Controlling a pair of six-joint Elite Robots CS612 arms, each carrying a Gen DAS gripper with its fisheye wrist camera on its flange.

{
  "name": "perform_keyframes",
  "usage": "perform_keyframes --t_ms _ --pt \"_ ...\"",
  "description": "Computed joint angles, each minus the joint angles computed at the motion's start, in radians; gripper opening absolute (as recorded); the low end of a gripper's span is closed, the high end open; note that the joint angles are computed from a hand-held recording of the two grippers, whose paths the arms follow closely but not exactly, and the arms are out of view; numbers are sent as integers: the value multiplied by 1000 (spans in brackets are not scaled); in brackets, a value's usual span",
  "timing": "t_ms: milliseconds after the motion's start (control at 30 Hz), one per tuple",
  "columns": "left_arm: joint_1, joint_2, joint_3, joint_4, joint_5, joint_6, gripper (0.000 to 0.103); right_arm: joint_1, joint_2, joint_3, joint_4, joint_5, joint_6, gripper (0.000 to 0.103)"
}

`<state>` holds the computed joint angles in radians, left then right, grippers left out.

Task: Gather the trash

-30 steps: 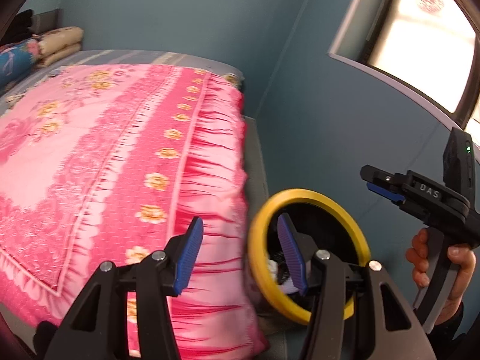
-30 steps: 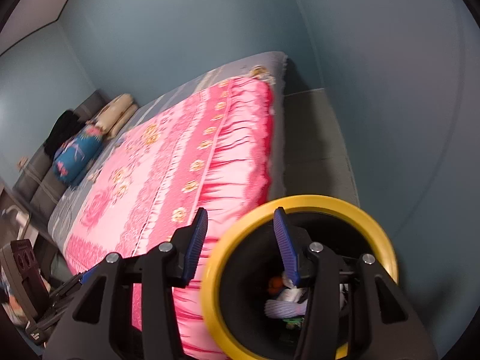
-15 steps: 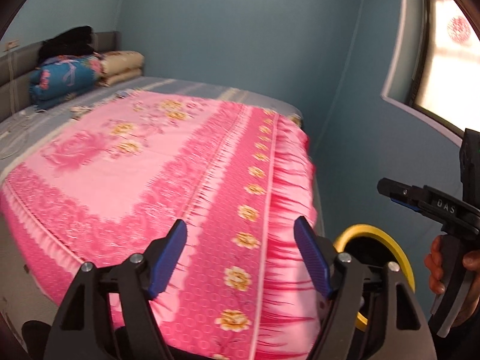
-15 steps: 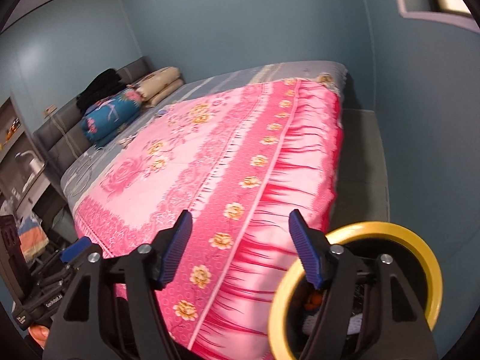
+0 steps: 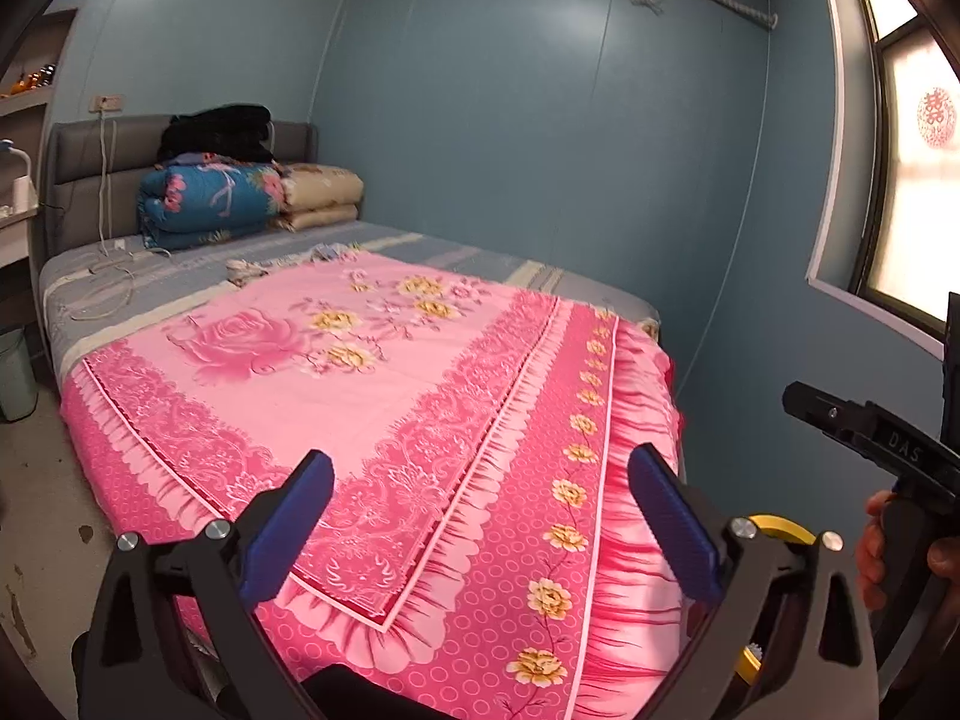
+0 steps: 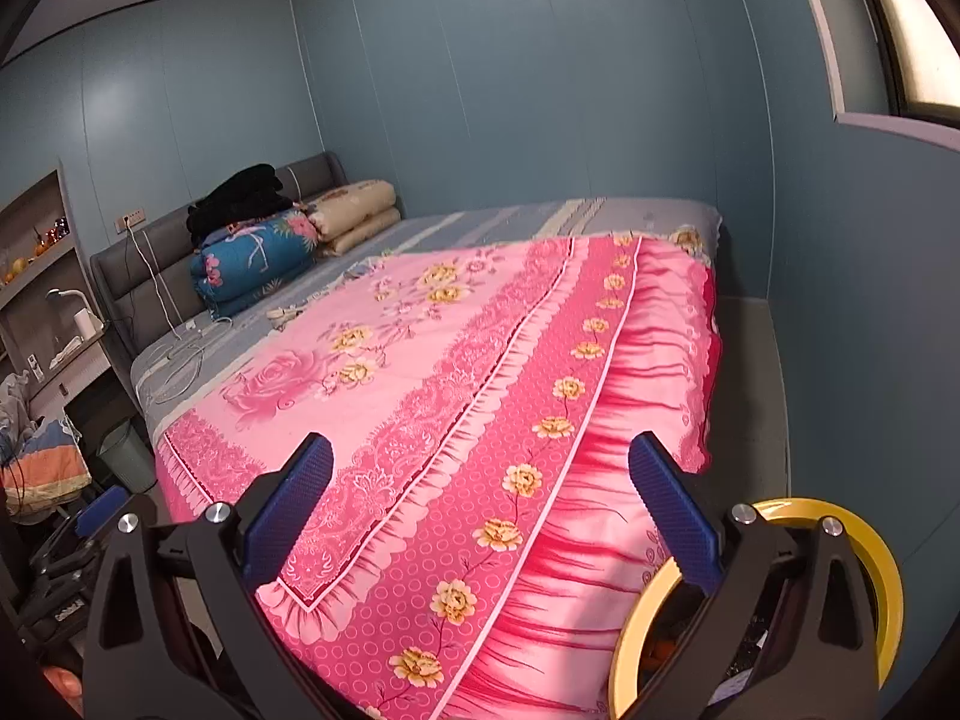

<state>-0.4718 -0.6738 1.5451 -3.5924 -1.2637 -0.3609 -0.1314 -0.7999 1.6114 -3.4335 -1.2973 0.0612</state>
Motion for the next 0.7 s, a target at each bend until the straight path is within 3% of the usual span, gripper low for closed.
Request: perform_keyframes --t_ms 167,333,700 --pt "-9 -5 33 -62 49 0 95 0 1 18 -68 12 -1 95" --pt "-26 -10 69 -120 115 12 95 17 -4 36 -91 -28 -32 95" --pt "-52 -16 115 -189 141 16 95 28 3 73 -151 -57 -29 95"
